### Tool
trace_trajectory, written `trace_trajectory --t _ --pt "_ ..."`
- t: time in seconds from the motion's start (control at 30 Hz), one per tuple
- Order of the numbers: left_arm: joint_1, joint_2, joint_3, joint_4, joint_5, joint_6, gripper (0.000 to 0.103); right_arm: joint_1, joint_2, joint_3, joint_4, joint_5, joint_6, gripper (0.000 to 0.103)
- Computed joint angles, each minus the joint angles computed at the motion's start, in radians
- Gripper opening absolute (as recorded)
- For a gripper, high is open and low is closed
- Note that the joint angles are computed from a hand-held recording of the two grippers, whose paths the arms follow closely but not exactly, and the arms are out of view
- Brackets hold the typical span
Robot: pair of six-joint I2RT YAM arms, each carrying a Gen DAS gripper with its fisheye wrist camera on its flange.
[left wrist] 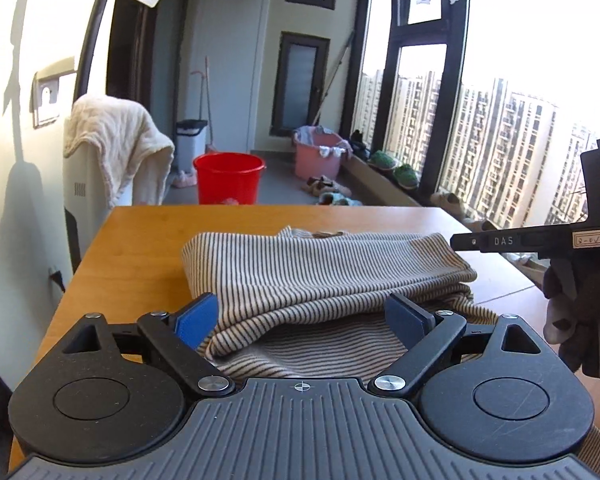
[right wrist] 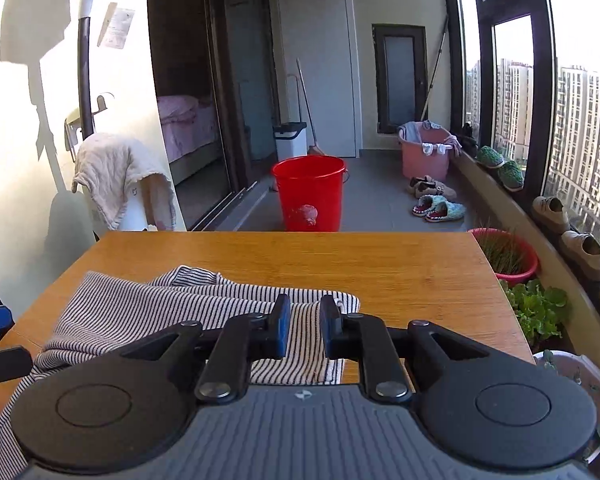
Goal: Fold clothes
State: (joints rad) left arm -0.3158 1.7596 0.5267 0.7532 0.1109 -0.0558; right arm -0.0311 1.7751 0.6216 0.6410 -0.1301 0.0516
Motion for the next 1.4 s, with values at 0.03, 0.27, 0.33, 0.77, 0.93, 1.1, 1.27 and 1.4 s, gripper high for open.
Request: trace_trajectory --t 0.03,0.27,0.33,0.77,0.93,1.1,1.27,1.4 --pt "-0.007 0.016 0.036 -0.016 -0.001 0.005 0.091 0.0 -0.009 0.012 -0.014 -0.039 0.008 0.018" --pt "-0.016 0.304 0.361 -0.187 0.0 0.033 0.086 -0.029 0.22 0.222 -0.215 -0.091 -0.036 0.023" --pt "0.011 0.364 0.401 -0.188 0.04 0.026 0.088 -0.04 0.218 0.255 -0.268 -0.115 -0.046 0.023" --pt "0.041 0.407 0.43 -0.169 0.147 0.017 0.098 0.084 0.406 0.701 -0.505 -0.092 -0.179 0.055" --pt "0.051 0.404 0.415 -0.143 0.172 0.0 0.098 0.113 0.536 0.835 -0.583 -0.035 -0.222 0.055" --pt "0.057 0.4 0.407 -0.131 0.185 -0.005 0.099 0.107 0.563 0.89 -0.631 -0.062 -0.198 0.024" --pt "0.07 0.389 0.362 -0.054 0.185 -0.035 0.099 0.128 0.511 0.84 -0.608 -0.044 -0.18 0.006" --pt "0.107 0.312 0.238 0.094 0.128 -0.092 0.1 0.083 0.273 0.581 -0.503 -0.206 -0.11 0.006"
